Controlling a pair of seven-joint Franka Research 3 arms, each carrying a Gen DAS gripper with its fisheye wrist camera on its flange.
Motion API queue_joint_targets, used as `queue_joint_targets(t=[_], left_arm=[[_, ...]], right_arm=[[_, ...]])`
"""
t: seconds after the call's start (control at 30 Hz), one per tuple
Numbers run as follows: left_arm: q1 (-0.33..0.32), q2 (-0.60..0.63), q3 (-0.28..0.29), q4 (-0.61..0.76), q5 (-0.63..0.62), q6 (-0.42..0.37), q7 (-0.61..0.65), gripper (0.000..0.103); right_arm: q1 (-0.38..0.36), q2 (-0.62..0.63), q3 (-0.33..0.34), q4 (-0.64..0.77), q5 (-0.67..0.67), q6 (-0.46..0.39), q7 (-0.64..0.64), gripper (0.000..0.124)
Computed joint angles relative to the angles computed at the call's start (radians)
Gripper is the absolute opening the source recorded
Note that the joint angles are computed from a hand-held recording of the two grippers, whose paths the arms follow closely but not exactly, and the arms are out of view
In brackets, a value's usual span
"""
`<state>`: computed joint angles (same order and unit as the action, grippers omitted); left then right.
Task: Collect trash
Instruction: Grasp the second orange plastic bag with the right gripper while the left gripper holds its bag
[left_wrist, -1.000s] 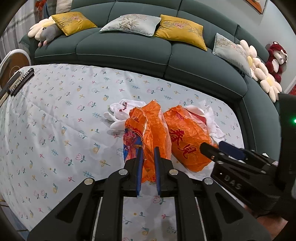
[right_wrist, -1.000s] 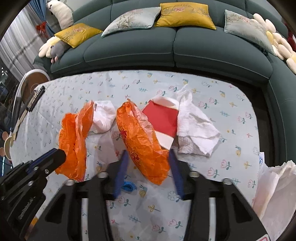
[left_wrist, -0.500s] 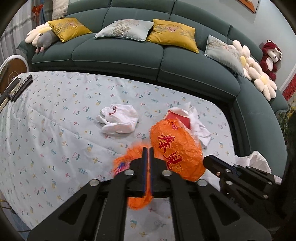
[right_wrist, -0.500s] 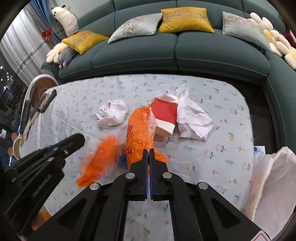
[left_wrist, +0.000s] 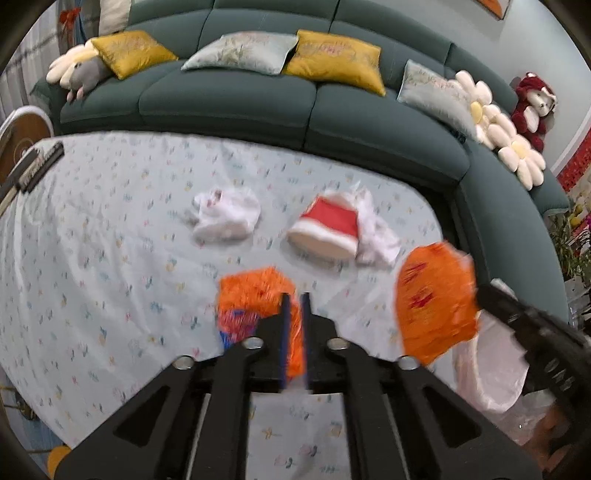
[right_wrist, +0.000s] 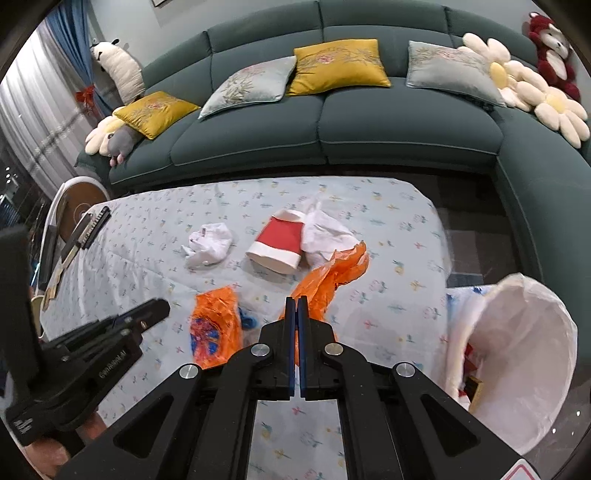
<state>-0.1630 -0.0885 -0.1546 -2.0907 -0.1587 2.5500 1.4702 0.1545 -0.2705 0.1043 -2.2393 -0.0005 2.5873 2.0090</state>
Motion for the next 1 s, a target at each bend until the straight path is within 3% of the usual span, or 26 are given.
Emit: queue_joint_targets(t=[0.03, 0.07, 0.1, 0.3, 0.43, 0.5, 0.53, 0.57, 0.67, 0.77, 1.0], left_arm=[[0.000, -0.001, -0.001, -0.013, 0.004, -0.006, -0.005, 0.033], [0.001, -0.003, -0.005, -0.027, 0.021, -0.005, -0.021, 0.050], [0.002, -0.007, -0.009, -0.046, 0.042, 0.007, -0.042, 0.055], [-0.006, 0.051, -0.021, -0.056, 0.104, -0.015, -0.075, 0.056], [-0.007, 0.092, -0.031, -0.039, 0.136, -0.016, -0.093, 0.056], [-0.007, 0.114, -0.036, -0.027, 0.161, -0.017, -0.102, 0.055], [-0.007, 0.123, -0.038, -0.022, 0.167, -0.018, -0.099, 0.054], [-0.008, 0.132, -0.040, -0.015, 0.176, -0.021, -0.103, 0.047], [-0.005, 0.156, -0.045, 0.006, 0.165, -0.044, -0.089, 0.026], [-0.001, 0.161, -0.046, 0.005, 0.165, -0.041, -0.092, 0.016], [0.003, 0.109, -0.046, -0.029, 0.128, -0.018, -0.068, 0.012]], right_arm=[[0.001, -0.006, -0.003, -0.011, 0.007, 0.000, 0.000, 0.002], [0.002, -0.013, -0.008, -0.025, 0.017, -0.001, -0.002, 0.002], [0.003, -0.018, -0.010, -0.040, 0.027, 0.000, -0.002, 0.002], [0.020, -0.031, -0.030, -0.123, 0.115, -0.015, -0.038, 0.002], [0.016, -0.020, -0.028, -0.145, 0.133, -0.015, -0.047, 0.013], [0.008, -0.011, -0.022, -0.150, 0.122, -0.013, -0.034, 0.029], [0.007, -0.007, -0.022, -0.151, 0.121, -0.008, -0.031, 0.038], [0.009, 0.000, -0.024, -0.151, 0.126, -0.004, -0.034, 0.040], [0.023, 0.019, -0.032, -0.142, 0.154, -0.006, -0.059, 0.040], [0.027, 0.024, -0.025, -0.133, 0.145, 0.000, -0.063, 0.040], [0.043, 0.030, -0.024, -0.112, 0.160, 0.004, -0.079, 0.039]])
